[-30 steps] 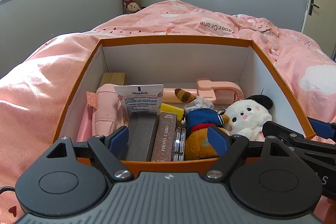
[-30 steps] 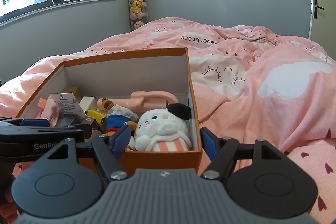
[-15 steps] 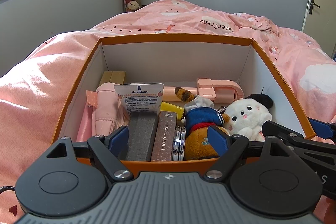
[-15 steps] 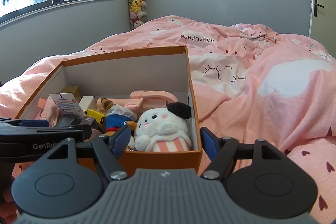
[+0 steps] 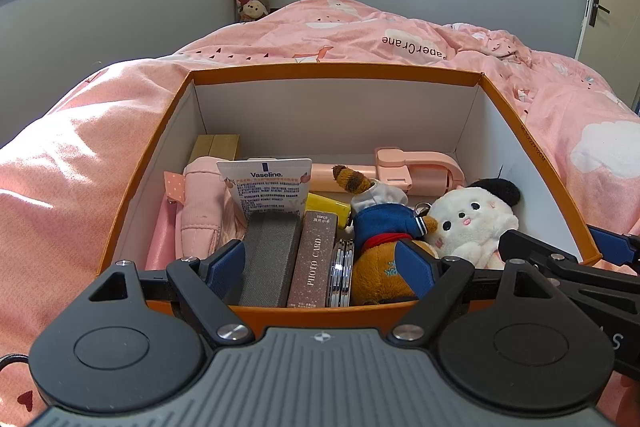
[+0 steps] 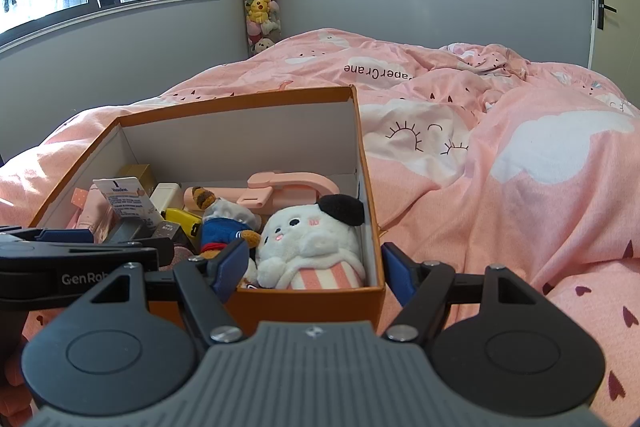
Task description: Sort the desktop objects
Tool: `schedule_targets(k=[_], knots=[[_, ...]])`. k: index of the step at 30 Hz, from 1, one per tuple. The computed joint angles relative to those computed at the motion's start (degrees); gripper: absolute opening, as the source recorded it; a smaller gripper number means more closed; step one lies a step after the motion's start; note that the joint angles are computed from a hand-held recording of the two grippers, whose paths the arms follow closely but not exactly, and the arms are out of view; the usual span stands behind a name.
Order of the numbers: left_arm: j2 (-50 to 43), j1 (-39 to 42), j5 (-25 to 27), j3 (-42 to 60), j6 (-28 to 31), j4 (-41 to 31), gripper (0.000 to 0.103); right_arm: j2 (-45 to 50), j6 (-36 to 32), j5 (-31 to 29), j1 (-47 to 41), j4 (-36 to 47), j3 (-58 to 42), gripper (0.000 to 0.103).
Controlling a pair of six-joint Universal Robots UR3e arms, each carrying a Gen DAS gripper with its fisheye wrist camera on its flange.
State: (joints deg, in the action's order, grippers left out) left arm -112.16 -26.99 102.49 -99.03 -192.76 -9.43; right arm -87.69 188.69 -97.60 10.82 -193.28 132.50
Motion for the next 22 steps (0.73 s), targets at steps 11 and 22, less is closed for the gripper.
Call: schedule_targets(k=[11, 22], knots=[[0.5, 0.5, -0.8, -0.8, 0.1, -0.2, 0.097, 0.2, 0.3, -0.3, 0.3, -0.1, 0.0, 0.074], [1.3, 0.4, -0.9, -1.2, 0.1, -1.3, 0.097, 0.4, 0.6, -0.5, 0.4, 0.0, -0.2, 0.074]])
